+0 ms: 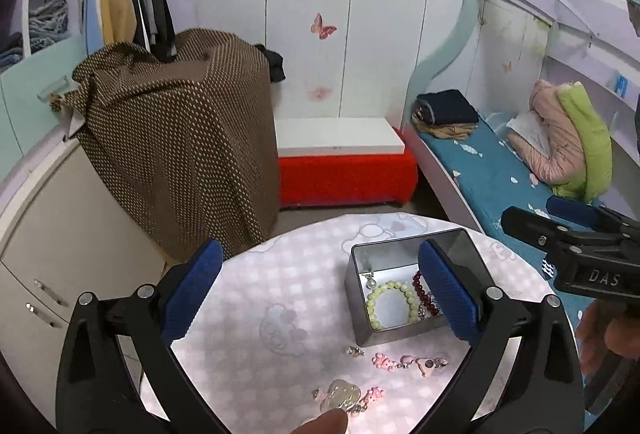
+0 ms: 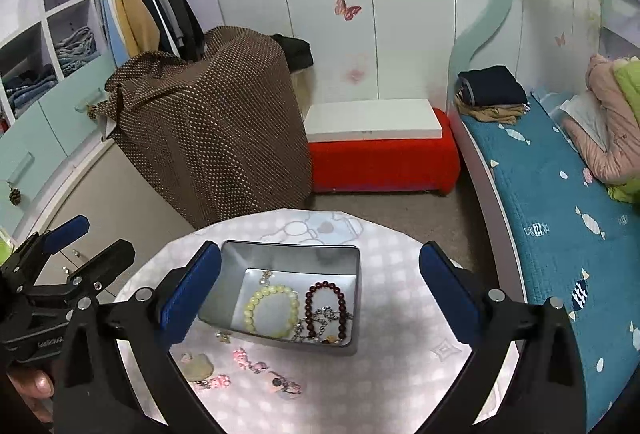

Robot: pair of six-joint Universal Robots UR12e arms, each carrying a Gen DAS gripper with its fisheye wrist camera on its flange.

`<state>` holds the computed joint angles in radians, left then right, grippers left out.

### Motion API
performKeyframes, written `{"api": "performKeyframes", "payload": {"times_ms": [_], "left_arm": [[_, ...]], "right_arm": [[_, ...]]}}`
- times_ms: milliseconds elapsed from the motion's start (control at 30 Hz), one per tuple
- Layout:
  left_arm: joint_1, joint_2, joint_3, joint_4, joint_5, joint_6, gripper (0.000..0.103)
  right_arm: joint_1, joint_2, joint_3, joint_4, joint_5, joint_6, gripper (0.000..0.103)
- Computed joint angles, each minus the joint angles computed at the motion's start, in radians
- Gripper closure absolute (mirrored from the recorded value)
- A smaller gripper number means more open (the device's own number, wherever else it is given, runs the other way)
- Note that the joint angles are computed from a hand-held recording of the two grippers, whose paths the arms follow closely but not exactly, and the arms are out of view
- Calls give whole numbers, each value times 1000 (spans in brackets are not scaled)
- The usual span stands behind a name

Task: Organize jewelry
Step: 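Lower both held items into the gray box and open both grippers, then withdraw both grippers from the box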

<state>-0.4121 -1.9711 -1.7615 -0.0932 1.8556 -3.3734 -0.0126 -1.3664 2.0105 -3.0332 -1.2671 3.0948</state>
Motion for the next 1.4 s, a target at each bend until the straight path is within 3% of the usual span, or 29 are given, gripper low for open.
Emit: {"api": "performKeyframes", "payload": {"times_ms": [800, 1400], "left_arm": [[-50, 135, -149, 115, 88, -13, 5], [-61, 174, -275, 171, 124, -52, 5]], "right_arm": [[-7, -158, 160, -169, 30, 40, 8], [-17, -211, 264, -192, 7, 31, 8]]}}
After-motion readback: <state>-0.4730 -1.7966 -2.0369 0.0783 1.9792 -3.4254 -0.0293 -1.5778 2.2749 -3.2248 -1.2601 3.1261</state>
